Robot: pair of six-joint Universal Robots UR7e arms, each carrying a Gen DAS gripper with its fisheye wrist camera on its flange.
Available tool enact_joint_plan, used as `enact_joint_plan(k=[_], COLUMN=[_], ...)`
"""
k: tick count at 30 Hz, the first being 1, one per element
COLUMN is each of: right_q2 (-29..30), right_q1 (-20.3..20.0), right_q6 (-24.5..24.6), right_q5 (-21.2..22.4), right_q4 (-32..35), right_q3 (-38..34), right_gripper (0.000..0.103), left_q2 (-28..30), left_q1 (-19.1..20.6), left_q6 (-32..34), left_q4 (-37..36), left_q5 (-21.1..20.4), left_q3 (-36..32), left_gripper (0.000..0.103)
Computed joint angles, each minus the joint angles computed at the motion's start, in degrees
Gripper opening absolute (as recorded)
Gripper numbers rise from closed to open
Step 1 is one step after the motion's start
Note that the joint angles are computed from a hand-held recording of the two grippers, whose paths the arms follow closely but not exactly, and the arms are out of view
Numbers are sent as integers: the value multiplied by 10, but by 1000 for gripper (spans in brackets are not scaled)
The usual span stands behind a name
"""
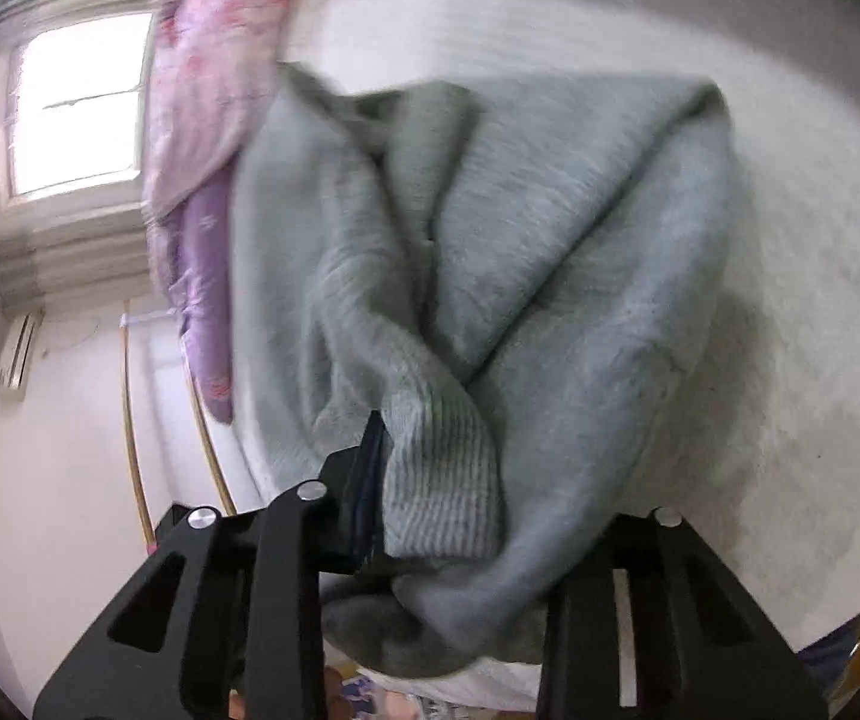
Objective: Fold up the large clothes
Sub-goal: 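Lift the grey hoodie bundle with both grippers and carry it toward the clothes stack, then lower the hoodie onto the folded clothes stack and open both grippers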
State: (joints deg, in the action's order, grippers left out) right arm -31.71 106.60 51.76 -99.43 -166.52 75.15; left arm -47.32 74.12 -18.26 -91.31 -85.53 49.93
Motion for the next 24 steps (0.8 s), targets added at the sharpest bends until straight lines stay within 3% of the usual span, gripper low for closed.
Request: enact_joint_plan(k=[5,12,18,24], right_q2=[-16,-73,-181,-291], right_q1=[23,34,34,-11], right_q6=[-85,-177,-269,-311], right_q5=[-6,15,-20,-39], right_q4=[59,88,89,87], right_q3=[-54,-75,-22,65], right_gripper=[27,26,26,26], left_q2=[-9,-33,-11,58], left_q1=[-29,-101,-167,-220], left_q6=[0,-6,2,-12], left_q4=[-20,-118,-227,-296], left_q5=[6,18,0,-12], left_q3=[-17,7,35,47], left_gripper=[56,56,56,56])
